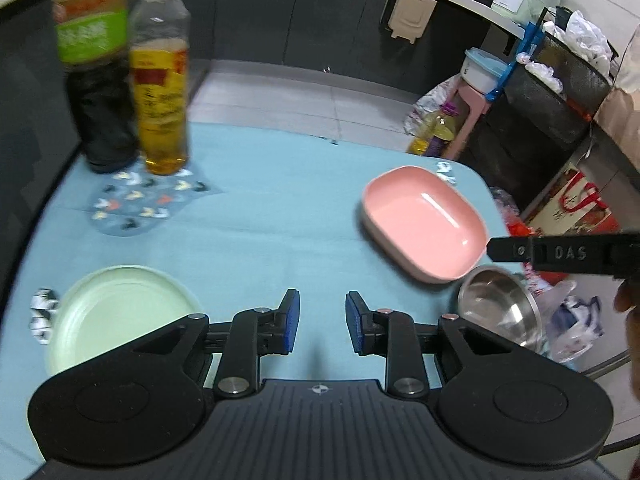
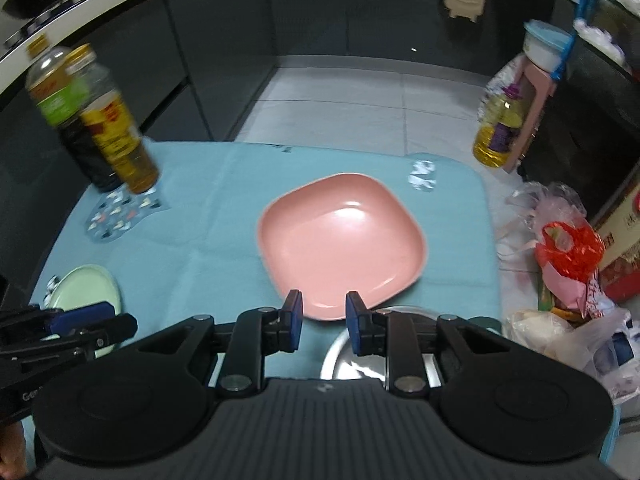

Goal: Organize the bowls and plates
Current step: 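Grasp the pink square dish rim with both grippers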

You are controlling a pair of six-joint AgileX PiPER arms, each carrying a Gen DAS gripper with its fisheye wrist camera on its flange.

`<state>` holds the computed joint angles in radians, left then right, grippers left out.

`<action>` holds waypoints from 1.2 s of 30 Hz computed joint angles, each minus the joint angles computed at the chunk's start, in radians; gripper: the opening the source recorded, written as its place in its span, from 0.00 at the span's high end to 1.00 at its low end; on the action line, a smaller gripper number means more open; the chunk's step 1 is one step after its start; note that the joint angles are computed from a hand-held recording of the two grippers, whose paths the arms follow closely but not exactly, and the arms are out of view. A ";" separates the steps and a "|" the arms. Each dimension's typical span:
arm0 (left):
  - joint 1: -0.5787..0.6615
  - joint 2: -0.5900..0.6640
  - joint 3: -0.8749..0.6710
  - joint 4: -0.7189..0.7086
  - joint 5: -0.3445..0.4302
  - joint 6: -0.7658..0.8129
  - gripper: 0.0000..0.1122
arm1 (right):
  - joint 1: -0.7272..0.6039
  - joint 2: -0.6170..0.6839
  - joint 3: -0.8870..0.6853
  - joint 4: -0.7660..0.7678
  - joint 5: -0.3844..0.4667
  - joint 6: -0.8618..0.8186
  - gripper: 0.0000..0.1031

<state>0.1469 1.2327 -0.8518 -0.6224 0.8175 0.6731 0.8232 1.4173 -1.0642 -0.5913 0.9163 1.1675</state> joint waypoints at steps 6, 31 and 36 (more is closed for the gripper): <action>-0.134 0.067 -0.009 -0.012 -0.172 -0.090 0.79 | -0.123 -0.022 0.064 0.032 -0.079 -0.008 0.88; -0.348 0.391 -0.164 0.004 -0.422 -0.216 0.78 | -0.402 0.088 0.096 0.239 -0.305 -0.244 0.88; -0.363 0.432 -0.189 0.074 -0.411 -0.287 0.78 | -0.422 0.096 0.102 0.265 -0.325 -0.277 0.88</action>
